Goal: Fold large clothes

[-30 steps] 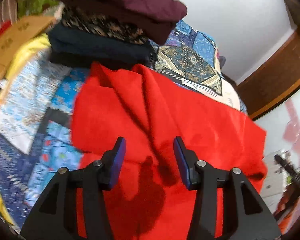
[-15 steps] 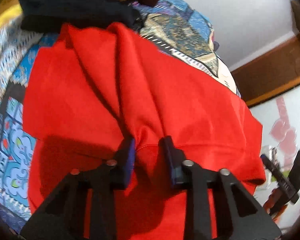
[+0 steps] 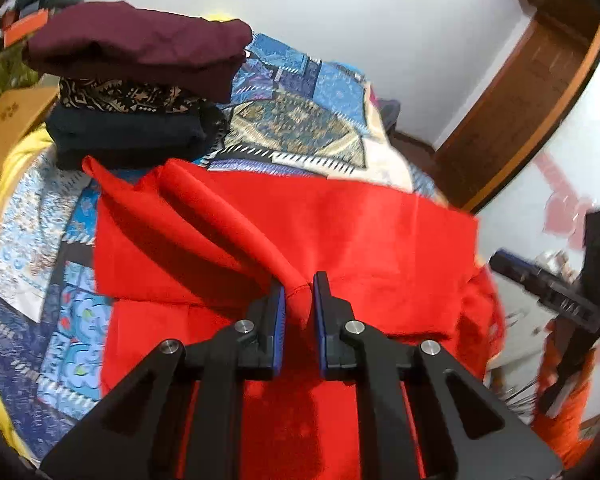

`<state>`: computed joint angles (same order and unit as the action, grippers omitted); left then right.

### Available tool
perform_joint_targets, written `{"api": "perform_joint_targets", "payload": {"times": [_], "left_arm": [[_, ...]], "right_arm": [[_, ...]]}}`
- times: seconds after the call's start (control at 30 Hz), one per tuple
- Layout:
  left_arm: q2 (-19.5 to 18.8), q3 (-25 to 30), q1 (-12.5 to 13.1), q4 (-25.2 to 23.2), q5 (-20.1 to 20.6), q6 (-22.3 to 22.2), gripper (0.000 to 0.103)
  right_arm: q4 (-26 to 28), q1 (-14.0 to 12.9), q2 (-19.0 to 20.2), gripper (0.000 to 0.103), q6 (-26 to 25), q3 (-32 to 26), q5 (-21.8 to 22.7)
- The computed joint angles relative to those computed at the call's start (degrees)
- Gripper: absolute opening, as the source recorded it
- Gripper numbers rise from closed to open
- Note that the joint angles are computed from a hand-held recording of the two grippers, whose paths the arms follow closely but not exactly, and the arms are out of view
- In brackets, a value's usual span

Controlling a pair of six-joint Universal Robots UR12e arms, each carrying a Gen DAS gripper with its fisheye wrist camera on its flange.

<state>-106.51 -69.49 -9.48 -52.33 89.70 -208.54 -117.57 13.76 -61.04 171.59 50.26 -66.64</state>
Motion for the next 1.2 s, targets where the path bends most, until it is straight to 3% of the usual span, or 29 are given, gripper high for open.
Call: {"api": "perform_joint_targets", "payload": {"times": [0.3,0.37,0.43,0.63,0.73,0.87,1.07,1.13,1.2], "left_arm": [[-1.4,-0.9,-1.3,-11.2,7.5,1.6,0.018],[-0.6,-2.7,-1.4,-9.6,8.6,0.8,0.034],[-0.3,-3.0,-1.3,-9.3,9.4,0.0,0.043],[1.2,-3.6,1.1,-8.9,5.9,-2.2,0.047],[1.7,-3.3,1.8,-8.5,6.6,-4.3,0.070],[1.9,-3.3,3.3,-5.5,9.0,-6.8,0.083],[0.8,-2.5,5.7,-5.8,10.0,-8.7,0.090],[0.5,-2.9,7.0,-6.5,8.8,-10.6,0.090],[0.5,-4.3,8.7,-6.3,4.9,-13.0,0.090]], "right_arm": [[8.0,1.9,2.1,0.052,-4.2,-1.6,-3.8],[7.6,2.0,1.9,0.052,-4.5,-1.0,-4.8],[7.5,1.9,1.7,0.052,-4.8,-0.7,-4.8],[7.7,1.1,1.5,0.052,-3.1,-1.4,-3.3],[5.0,0.7,1.1,0.052,-1.3,-0.9,-3.4],[2.6,-0.1,1.1,0.052,1.9,-1.0,-3.3],[1.5,-1.5,2.0,0.052,8.3,-2.5,-4.4],[2.1,-2.1,2.5,0.052,10.6,-2.9,-4.0],[3.6,-2.7,3.2,0.052,12.7,-3.7,-3.0]]}}
